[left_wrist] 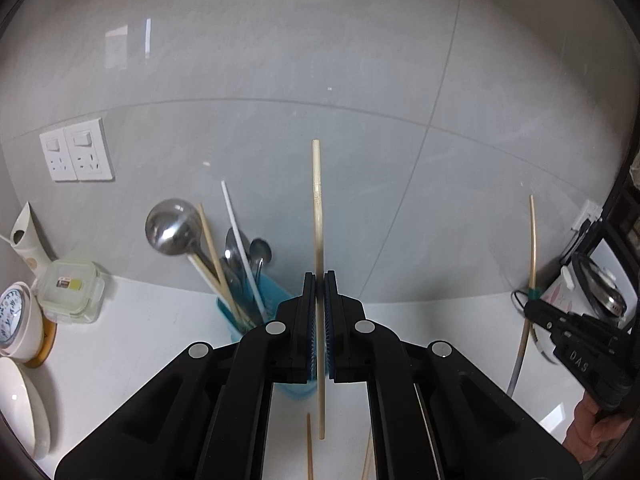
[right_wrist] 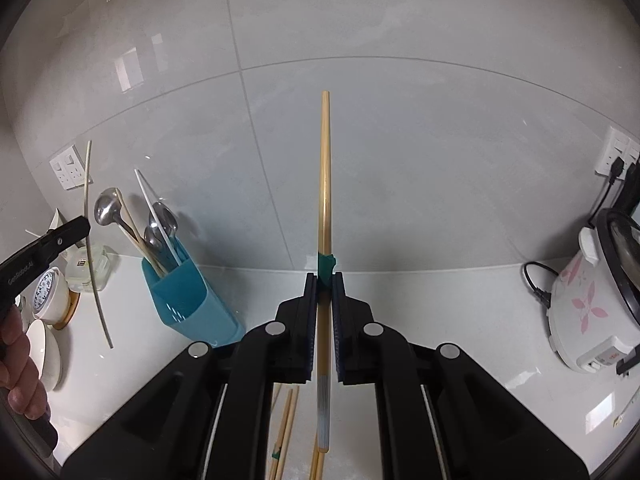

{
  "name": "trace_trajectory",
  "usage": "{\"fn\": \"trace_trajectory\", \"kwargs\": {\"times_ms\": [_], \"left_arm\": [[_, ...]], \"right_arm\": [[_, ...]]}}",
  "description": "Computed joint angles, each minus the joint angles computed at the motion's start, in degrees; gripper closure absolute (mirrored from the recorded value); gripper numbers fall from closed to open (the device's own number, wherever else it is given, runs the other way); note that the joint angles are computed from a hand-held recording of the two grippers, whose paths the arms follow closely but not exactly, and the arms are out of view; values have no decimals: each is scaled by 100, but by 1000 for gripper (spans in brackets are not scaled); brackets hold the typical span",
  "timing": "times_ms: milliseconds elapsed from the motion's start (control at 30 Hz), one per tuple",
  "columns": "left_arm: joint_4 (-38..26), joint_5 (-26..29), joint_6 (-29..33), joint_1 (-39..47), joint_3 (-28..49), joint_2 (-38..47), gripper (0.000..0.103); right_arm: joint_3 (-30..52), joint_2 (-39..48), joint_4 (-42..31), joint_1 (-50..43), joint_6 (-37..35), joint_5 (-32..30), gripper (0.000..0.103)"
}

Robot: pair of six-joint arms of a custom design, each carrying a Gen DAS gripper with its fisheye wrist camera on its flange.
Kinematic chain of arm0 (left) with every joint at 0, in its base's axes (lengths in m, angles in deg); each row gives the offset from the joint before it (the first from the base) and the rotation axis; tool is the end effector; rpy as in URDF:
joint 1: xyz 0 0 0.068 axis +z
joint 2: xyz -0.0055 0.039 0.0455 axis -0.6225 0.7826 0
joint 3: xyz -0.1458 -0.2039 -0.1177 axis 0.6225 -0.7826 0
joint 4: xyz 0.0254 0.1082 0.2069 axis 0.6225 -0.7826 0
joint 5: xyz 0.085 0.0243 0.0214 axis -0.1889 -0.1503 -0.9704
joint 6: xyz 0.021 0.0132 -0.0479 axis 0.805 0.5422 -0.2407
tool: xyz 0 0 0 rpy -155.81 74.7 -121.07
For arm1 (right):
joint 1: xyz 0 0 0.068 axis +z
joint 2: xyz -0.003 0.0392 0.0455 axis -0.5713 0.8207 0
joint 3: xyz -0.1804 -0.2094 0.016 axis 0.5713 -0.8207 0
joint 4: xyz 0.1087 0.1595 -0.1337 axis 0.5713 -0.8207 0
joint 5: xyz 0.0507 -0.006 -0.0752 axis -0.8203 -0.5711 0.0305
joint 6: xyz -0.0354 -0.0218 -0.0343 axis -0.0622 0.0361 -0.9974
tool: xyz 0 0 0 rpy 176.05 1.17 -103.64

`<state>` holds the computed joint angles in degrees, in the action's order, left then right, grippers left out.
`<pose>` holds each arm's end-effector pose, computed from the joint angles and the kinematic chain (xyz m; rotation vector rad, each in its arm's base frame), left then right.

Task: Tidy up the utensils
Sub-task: 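Lift the plain chopstick with the left tool and drop it into the blue holder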

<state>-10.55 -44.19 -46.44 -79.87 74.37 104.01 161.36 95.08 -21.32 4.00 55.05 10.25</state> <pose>0.1664 -0.1161 0.4303 -0.4610 2.1956 0.0312 0.2591 0.2035 0.4103 -0.4751 2.3537 0.2961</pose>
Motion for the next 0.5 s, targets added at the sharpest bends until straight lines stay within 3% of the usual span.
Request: {"fn": "trace_trajectory", "kwargs": {"times_ms": [500], "left_arm": [[2046, 394, 1195, 1222, -1248, -133, 99]], "right_arm": [[895, 1059, 158, 189, -80, -218, 96]]}}
